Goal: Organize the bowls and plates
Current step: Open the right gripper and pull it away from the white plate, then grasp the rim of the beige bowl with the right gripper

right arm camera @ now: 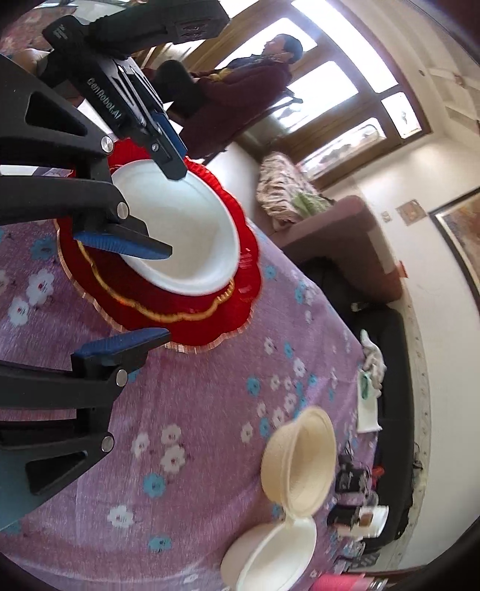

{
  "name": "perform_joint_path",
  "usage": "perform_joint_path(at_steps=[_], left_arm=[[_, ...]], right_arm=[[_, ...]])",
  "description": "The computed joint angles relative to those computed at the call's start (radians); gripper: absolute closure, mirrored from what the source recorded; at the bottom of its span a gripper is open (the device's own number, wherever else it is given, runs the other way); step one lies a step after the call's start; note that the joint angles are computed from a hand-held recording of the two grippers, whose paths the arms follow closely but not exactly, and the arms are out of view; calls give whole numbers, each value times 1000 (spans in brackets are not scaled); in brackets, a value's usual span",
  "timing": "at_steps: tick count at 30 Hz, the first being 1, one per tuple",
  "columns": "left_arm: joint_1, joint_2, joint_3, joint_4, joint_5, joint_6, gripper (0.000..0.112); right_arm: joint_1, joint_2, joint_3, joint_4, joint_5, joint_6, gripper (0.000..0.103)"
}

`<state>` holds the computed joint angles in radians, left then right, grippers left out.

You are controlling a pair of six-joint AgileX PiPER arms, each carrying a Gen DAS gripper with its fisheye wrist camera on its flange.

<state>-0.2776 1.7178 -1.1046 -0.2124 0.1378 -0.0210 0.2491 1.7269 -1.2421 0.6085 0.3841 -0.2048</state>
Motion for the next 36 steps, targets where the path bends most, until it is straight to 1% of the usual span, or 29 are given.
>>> perform_joint_path(at_steps=[2,5,7,10,11,12,13,17,20,21,22,23,24,25,26,27,28,29,31,33,35,36], left_arm=[[-19,-21,16,6,-20,-8,67],[-60,-43,29,-22,-37,33,65],[-102,-54,34,-16,-45,45,64],[-189,-55,25,75,-50,-10,60],[-230,-47,15,152,-48,-74,59],[-254,-40,6,193,-44,-107,58],[-286,-27,-6,200,-36,-100,57],[-401,64,-82,48,2,114,55],[-458,166,-177,7,54,194,55],[-466,183,-193,19,63,185,55],[-471,219,-230,0,83,202,55],[-469,241,-251,-23,96,220,55],[-466,260,-267,-21,107,209,55],[-460,285,-288,-18,121,195,55],[-455,299,-300,-23,130,194,55],[-446,309,-308,-28,138,193,55],[-440,320,-325,-52,157,207,55],[-435,315,-319,-100,151,245,55],[-436,320,-320,-89,141,237,55],[-435,325,-327,-86,153,240,55],[-436,325,-327,-79,151,236,55],[-434,327,-331,-84,155,241,55]], right_arm=[[-26,-34,47,27,-21,-18,61],[-88,-78,124,150,-36,-115,61],[-133,-112,183,187,-48,-143,61],[-211,-147,246,265,-47,-208,61],[-236,-156,263,292,-43,-231,61],[-272,-167,284,338,-34,-274,61],[-304,-178,302,376,-27,-312,61],[-436,-222,352,450,23,-401,61],[-537,-257,372,439,57,-421,61],[-601,-277,382,445,90,-439,61],[-647,-288,389,462,117,-460,61],[-730,-303,399,484,169,-489,61],[-778,-312,405,493,193,-500,61],[-861,-326,412,487,217,-500,60],[-912,-335,415,470,217,-488,59],[-978,-342,414,439,211,-468,57],[-1017,-337,404,391,201,-424,53],[-1050,-325,388,347,202,-383,51],[-1126,-272,343,304,222,-344,50],[-1142,-226,301,232,218,-274,50],[-1168,-176,279,262,212,-276,50],[-1164,-151,259,237,204,-255,50]])
